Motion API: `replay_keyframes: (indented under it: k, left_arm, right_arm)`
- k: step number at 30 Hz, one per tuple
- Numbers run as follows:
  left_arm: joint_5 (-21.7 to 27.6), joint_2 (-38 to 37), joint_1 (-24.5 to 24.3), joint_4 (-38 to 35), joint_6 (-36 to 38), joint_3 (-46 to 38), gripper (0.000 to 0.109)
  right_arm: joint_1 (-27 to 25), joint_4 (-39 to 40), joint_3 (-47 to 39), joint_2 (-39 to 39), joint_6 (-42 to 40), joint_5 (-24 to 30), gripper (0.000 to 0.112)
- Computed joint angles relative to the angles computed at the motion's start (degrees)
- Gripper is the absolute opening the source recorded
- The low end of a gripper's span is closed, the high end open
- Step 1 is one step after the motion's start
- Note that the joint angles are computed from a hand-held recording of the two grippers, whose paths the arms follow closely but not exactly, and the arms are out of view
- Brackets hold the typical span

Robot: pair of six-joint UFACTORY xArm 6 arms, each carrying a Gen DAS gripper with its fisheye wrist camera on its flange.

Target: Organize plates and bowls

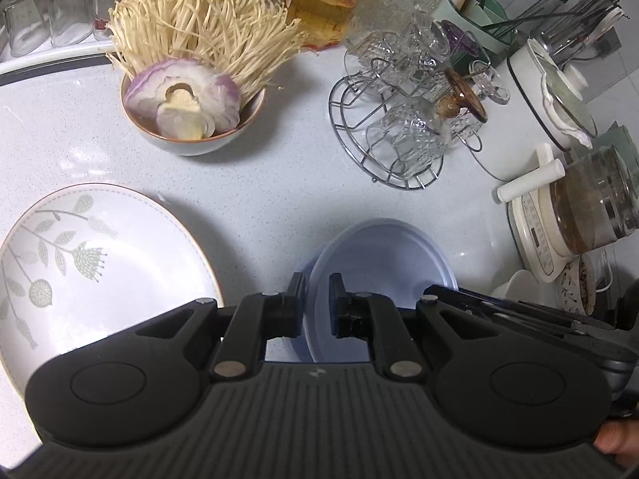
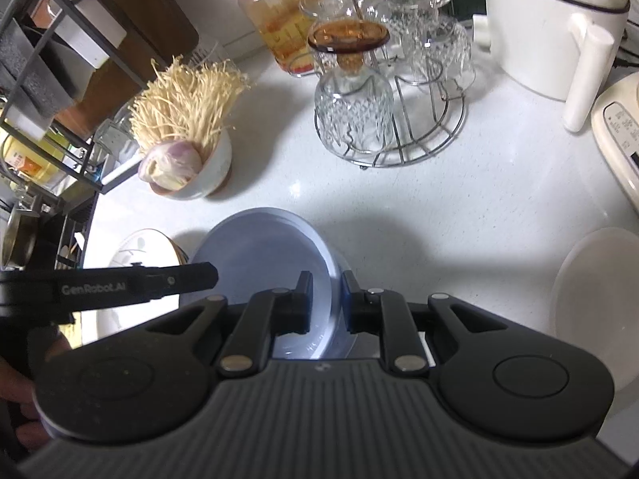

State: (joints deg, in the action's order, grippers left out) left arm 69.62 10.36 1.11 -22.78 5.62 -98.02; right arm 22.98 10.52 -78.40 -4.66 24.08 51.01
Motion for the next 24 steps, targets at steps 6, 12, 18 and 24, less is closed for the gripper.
replay_keyframes:
  k: [6,12,18,24]
  left_arm:
    - [0.99,0.22,0.07,0.23,0.75,0.65,0.013]
    - [2.13,-0.08,0.75,-1.26,0.24,-0.13,0.016]
    - [1.58,-0.78,1.63,-1.08,3.91,-1.98,0.027]
    - [1.83,-0.90,2.76,-3.06,6.94,-4.98,0.027]
  right_arm:
    - [0.16,0.21,0.43,0.46,0.71,0.00,0.020]
    - [0.33,-2.49,-0.90,0.56,5.56,2.35,0.031]
    - [1.89,-8.13,-1.43,-0.75,11.29,1.47,0.045]
    - [4.11,-13.99,-2.30,-2.96,17.10,0.43,0.044]
